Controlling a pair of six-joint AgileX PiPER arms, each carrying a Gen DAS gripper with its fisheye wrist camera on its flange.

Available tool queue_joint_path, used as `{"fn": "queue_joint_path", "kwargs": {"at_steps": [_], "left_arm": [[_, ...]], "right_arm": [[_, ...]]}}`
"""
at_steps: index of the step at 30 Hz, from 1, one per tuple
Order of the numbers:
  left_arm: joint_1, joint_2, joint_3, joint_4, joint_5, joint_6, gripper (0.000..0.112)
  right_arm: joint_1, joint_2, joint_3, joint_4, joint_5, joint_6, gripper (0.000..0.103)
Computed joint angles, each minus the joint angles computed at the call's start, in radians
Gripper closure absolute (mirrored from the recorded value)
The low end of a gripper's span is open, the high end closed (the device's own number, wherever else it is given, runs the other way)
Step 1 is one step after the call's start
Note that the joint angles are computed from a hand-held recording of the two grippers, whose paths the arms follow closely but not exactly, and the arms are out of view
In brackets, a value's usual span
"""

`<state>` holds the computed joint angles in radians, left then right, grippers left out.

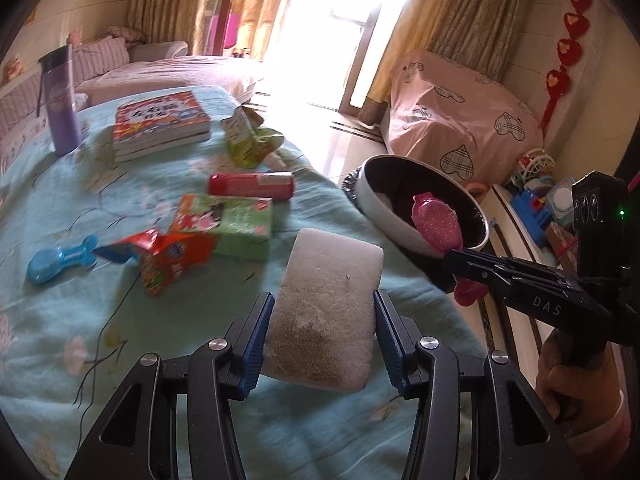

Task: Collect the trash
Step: 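Carry the white block and pink brush with both tools over the black bin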

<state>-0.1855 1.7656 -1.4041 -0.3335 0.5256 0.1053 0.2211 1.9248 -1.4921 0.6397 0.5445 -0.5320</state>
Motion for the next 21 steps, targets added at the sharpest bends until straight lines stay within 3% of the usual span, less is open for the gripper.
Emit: {"fn": "queue_joint_path", "kwargs": {"at_steps": [15,21], "left_arm": [[-0.125,0.278,-0.462,0.149,0.157,-0.134,0.064],[-0.155,0.449,-0.755,0.206,0.283,-0.182,0.063]], "right_arm": [[-0.136,0.087,-0.172,-0.044,0.063,0.06,0.086],[-0.152,0.138,-0.27,-0.102,0.102,0.109,0.086]]}}
